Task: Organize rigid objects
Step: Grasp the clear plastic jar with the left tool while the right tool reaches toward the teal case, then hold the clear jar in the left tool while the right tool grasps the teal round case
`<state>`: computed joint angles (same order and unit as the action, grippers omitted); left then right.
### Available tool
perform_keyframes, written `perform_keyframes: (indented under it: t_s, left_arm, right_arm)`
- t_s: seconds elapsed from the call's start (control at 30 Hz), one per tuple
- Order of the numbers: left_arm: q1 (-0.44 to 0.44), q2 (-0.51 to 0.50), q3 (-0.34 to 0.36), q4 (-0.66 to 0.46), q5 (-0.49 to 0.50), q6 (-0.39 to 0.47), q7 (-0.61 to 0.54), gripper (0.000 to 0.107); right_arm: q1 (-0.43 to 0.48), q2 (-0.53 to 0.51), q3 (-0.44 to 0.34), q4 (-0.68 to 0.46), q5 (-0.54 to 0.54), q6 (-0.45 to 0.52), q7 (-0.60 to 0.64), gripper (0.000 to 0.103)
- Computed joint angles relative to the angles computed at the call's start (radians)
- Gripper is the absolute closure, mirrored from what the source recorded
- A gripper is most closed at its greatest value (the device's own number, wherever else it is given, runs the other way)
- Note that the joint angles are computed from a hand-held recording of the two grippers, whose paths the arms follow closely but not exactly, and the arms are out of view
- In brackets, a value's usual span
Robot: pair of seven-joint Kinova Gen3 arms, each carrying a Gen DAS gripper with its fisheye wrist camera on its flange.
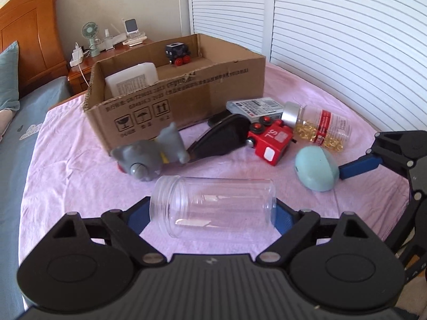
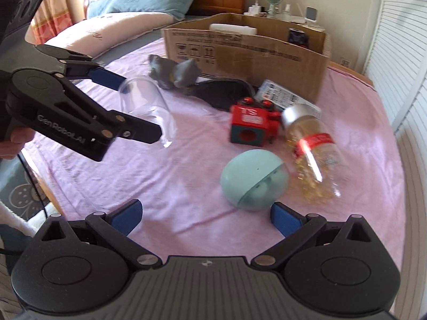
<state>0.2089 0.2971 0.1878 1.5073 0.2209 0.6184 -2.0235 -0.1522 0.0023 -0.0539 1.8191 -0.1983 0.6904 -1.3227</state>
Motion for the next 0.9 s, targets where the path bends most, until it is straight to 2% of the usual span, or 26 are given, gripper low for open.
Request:
perform_keyframes:
  t_s: [0.1, 0.23, 0.4, 0.53, 0.9]
  left_arm:
    - [-0.007, -0.002, 0.0, 0.004, 0.005, -0.004, -0.005, 0.017]
    - [-0.012, -0.005, 0.002, 0.012, 0.012, -0.015, -0.013, 0.017]
    - [0.003, 0.002, -0.003, 0.013, -0.002, -0.022, -0.001, 0.018]
    - [0.009, 0.002, -0.003, 0.019, -0.013, -0.035, 0.009, 0.017]
    - [0.026, -0.012, -0.04, 0.04, -0.092, -0.06, 0.082, 0.017]
  right_arm:
    - [-0.007, 0.016, -0.007, -0.023, -0.025, 0.018, 0.022, 0.0]
    - [-0.037, 0.007, -0.023, -0.03, 0.111, 0.004, -0.093, 0.0]
    - [-0.037, 0.017, -0.017, -0.046, 0.199, -0.013, -0.148, 0.0]
    - [-0.014, 0.055, -0.015, -0.058, 0.13, -0.02, -0.094, 0.0]
    - [-0.023, 0.06, -0.019, -0.009, 0.109, -0.12, -0.078, 0.0]
